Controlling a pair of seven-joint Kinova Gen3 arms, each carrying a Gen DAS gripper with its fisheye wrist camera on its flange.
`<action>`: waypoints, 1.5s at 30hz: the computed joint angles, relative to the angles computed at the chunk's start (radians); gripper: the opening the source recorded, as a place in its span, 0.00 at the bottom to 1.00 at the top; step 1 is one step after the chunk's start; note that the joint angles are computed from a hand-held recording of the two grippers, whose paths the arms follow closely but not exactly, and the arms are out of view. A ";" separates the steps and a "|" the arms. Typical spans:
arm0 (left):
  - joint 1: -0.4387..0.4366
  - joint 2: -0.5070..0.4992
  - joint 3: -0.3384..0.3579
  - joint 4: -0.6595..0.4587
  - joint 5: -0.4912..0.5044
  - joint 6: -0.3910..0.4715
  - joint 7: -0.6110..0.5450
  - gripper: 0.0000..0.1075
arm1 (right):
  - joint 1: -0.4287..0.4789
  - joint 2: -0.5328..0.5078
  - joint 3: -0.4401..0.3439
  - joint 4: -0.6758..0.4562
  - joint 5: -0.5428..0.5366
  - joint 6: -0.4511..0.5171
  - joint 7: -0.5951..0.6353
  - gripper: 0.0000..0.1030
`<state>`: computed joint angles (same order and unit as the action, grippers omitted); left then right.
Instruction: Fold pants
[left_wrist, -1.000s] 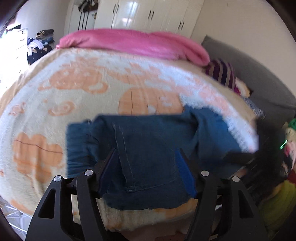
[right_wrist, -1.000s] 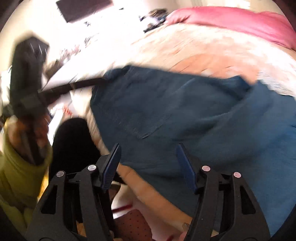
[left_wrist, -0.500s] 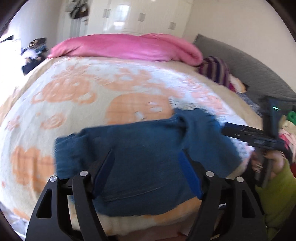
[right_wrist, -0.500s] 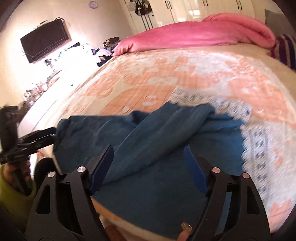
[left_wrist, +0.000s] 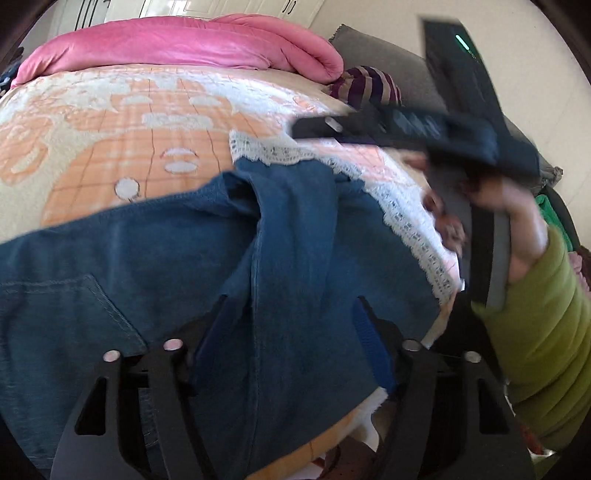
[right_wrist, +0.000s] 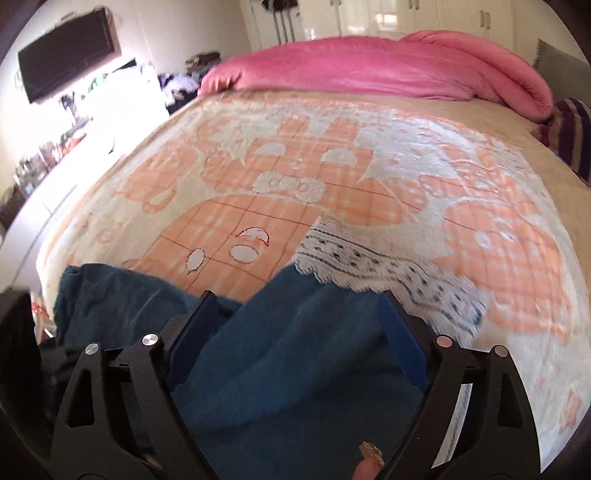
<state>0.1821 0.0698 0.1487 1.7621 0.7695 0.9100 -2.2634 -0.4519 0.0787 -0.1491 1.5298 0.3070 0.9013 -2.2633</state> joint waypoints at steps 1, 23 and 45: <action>-0.003 0.004 -0.001 0.015 0.021 -0.011 -0.019 0.51 | -0.008 0.023 0.018 -0.022 -0.016 0.009 0.024 0.79; -0.029 0.006 -0.010 0.077 0.120 -0.038 -0.249 0.17 | -0.009 0.101 0.123 -0.027 0.018 -0.043 -0.050 0.06; 0.025 -0.075 -0.007 0.097 0.040 -0.106 -0.336 0.06 | 0.279 -0.635 -0.138 0.520 -0.225 -0.048 -0.332 0.06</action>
